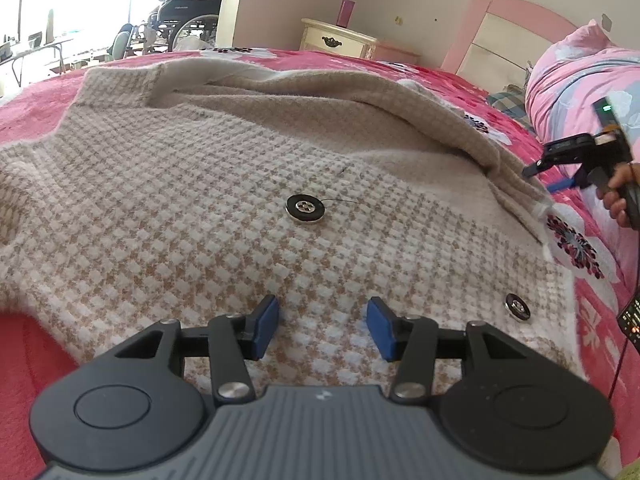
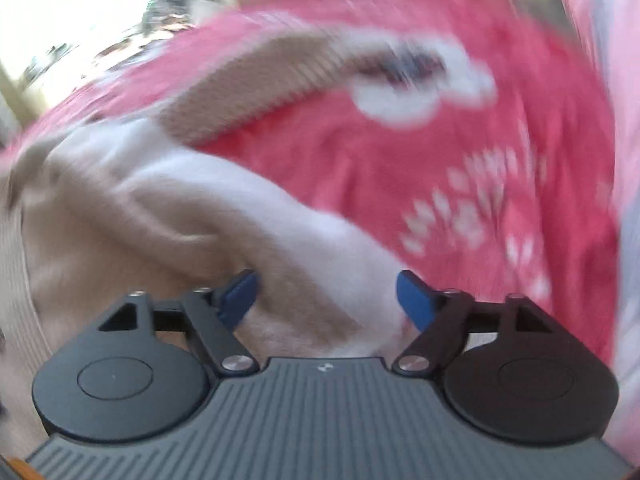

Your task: Fold clothes

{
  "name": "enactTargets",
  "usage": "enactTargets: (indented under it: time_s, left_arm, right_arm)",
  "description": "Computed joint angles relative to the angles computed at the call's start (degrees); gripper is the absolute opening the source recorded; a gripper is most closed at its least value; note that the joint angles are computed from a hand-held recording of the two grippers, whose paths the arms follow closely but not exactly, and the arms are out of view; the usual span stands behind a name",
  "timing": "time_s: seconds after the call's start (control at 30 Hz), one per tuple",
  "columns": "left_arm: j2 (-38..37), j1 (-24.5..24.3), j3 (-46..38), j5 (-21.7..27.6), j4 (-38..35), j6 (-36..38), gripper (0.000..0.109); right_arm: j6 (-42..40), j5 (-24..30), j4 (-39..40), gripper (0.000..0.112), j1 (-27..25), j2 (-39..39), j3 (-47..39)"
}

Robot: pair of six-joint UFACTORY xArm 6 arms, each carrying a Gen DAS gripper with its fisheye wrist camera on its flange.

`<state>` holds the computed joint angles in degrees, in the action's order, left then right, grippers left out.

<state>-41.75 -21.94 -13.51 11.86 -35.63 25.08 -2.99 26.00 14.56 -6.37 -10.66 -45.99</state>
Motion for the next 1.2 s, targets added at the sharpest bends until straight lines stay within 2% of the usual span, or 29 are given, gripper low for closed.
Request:
enactTargets:
  time_s: [0.03, 0.1, 0.17, 0.23, 0.33, 0.4, 0.43, 0.5, 0.63, 0.73, 0.8, 0.87, 0.97, 1.03, 1.13, 1.2]
  left_arm:
    - [0.0, 0.0, 0.0, 0.0, -0.1, 0.2, 0.051]
    - [0.0, -0.1, 0.0, 0.0, -0.2, 0.3, 0.051]
    - [0.1, -0.1, 0.0, -0.1, -0.3, 0.3, 0.051]
    - [0.2, -0.3, 0.1, -0.5, -0.1, 0.0, 0.052]
    - [0.4, -0.7, 0.1, -1.1, 0.2, -0.3, 0.052]
    - [0.7, -1.0, 0.2, -1.6, 0.7, -0.8, 0.052]
    - [0.7, -1.0, 0.2, -1.6, 1.0, -0.9, 0.053]
    - [0.8, -0.9, 0.1, -1.6, 1.5, -1.1, 0.053]
    - [0.6, -0.5, -0.2, -0.6, 0.4, -0.5, 0.052]
    - [0.5, -0.4, -0.1, -0.6, 1.2, -1.4, 0.052]
    - [0.4, -0.4, 0.0, -0.6, 1.9, -1.8, 0.052]
    - [0.3, -0.4, 0.0, -0.5, 1.9, -1.9, 0.052]
    - [0.4, -0.4, -0.1, -0.5, 1.8, -2.5, 0.052]
    - [0.5, -0.4, -0.1, -0.6, 2.9, -3.5, 0.052]
    - [0.6, -0.5, 0.0, -0.9, 5.1, -5.6, 0.052]
    - [0.6, -0.4, -0.1, -0.8, 6.1, -6.4, 0.052]
  right_arm:
    - [2.5, 3.3, 0.5, 0.083, -1.1, 1.8, -1.9]
    - [6.5, 7.0, 3.6, 0.090, -2.8, 3.1, -2.9]
    - [5.3, 7.6, 8.7, 0.094, -3.1, 3.2, -2.8]
    - [3.0, 8.0, 12.4, 0.092, -2.9, 2.9, -2.8]
    - [-1.2, 9.6, 17.9, 0.076, -1.6, 1.6, -2.6]
    - [-2.8, 9.0, 18.7, 0.044, -0.6, 0.5, -1.5]
    - [-3.6, 8.7, 19.1, 0.040, -0.2, 0.0, -1.0]
    - [-5.0, 7.4, 19.5, 0.019, 0.2, 0.2, -1.1]
    - [-6.3, 1.4, 21.4, 0.010, 1.6, -5.2, 3.4]
    - [-14.3, -3.0, 29.3, 0.009, 3.9, -9.6, 5.4]
    - [-20.5, -2.3, 33.6, 0.009, 6.2, -13.3, 5.9]
    - [-27.5, 0.8, 35.8, 0.009, 9.2, -17.6, 6.1]
    - [-37.1, 8.9, 29.8, 0.009, 16.9, -24.4, 7.5]
    - [-41.9, 13.7, 20.6, 0.010, 24.5, -27.9, 9.5]
    - [-44.6, 20.2, 5.4, 0.014, 34.3, -30.6, 13.0]
    - [-43.8, 23.9, 3.0, 0.016, 36.0, -31.4, 14.3]
